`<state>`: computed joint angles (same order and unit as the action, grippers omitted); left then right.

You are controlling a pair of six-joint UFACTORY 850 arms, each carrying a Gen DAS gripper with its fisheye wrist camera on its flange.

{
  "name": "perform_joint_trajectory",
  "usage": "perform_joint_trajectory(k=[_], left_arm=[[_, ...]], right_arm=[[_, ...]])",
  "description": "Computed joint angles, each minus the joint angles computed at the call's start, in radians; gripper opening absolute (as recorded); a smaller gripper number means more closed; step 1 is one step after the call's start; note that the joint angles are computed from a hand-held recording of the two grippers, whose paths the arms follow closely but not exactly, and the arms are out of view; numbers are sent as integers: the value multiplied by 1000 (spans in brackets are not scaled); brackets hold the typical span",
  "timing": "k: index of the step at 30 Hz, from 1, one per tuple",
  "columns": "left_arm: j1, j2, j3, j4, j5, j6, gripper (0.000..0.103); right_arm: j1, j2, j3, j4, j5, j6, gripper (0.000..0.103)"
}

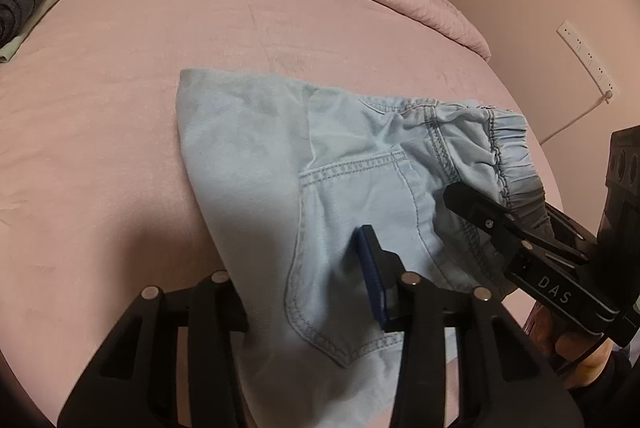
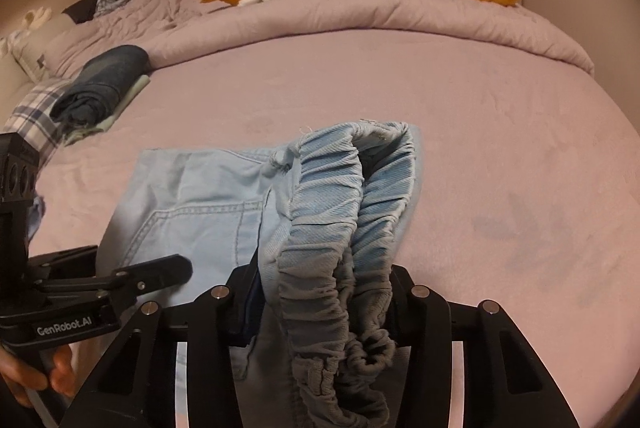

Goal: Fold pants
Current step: 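Lift the waistband with the right tool and fold it over toward the hems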

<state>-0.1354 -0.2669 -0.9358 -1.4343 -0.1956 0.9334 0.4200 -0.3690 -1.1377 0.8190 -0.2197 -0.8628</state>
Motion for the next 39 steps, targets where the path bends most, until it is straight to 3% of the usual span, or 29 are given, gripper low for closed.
perform_joint_trajectory(k=[7,20,39], left_arm=[[-12,17,7,-11,23,-2,34],[-22,78,45,-162,32,132,34],[-29,133,75,-263,46,225,34]], right_arm=[[2,25,25,169,9,-179,44],[3,69,67,434,8,-444,42],[9,103,91,596,-13,-622,41]])
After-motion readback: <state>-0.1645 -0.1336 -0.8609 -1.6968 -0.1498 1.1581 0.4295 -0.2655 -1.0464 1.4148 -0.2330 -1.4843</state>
